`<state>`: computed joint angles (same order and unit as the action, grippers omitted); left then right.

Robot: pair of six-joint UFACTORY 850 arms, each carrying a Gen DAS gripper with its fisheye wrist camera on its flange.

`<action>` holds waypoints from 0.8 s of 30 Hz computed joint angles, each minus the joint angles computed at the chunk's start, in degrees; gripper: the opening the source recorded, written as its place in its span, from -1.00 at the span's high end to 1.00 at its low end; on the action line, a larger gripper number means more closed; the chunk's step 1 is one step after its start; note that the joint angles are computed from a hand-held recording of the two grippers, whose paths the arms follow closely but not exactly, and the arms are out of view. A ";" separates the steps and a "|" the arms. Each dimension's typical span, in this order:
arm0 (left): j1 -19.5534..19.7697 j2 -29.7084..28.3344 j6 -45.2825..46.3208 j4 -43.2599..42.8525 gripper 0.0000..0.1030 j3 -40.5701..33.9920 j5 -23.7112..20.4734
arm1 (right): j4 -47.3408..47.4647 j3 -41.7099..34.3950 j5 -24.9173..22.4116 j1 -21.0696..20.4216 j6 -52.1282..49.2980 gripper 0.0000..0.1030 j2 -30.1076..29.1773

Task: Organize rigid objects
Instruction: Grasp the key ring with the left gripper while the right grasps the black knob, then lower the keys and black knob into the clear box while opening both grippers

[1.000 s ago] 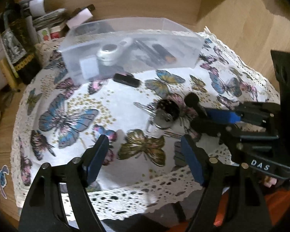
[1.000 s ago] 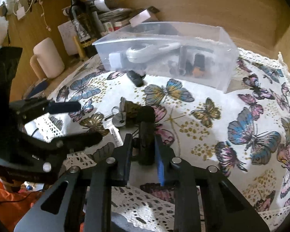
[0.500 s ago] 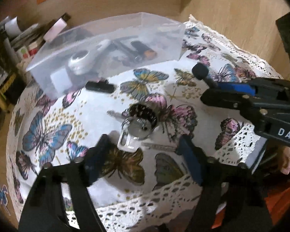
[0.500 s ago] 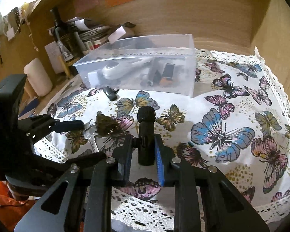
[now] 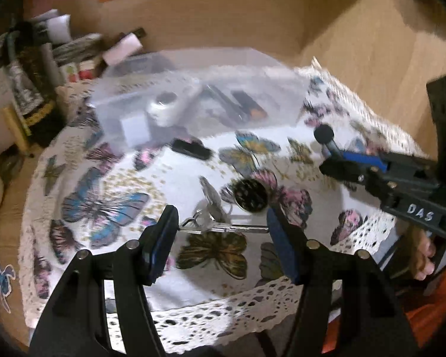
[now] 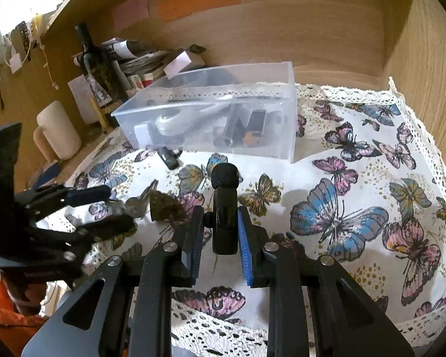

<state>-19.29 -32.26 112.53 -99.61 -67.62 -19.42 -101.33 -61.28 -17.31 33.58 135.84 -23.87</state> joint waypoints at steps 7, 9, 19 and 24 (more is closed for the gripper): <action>1.64 1.94 5.20 -7.74 -0.19 0.97 -1.66 | -2.22 -0.84 -1.91 0.06 1.56 0.61 0.23; 1.80 2.11 5.44 -8.08 -0.19 0.84 -1.82 | -2.89 -1.04 -2.33 0.05 2.02 0.61 0.28; 1.95 3.70 14.86 -18.04 -0.19 0.24 -3.38 | -6.55 -2.70 -4.90 -0.37 3.58 0.61 0.50; 1.96 4.04 20.82 -23.85 -0.19 -1.03 -3.96 | -7.50 -4.33 -5.80 -1.07 2.64 0.61 0.26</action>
<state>-17.33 -28.22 133.35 -123.46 -68.65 -23.38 -108.82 -65.62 -23.12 32.51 138.49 -23.61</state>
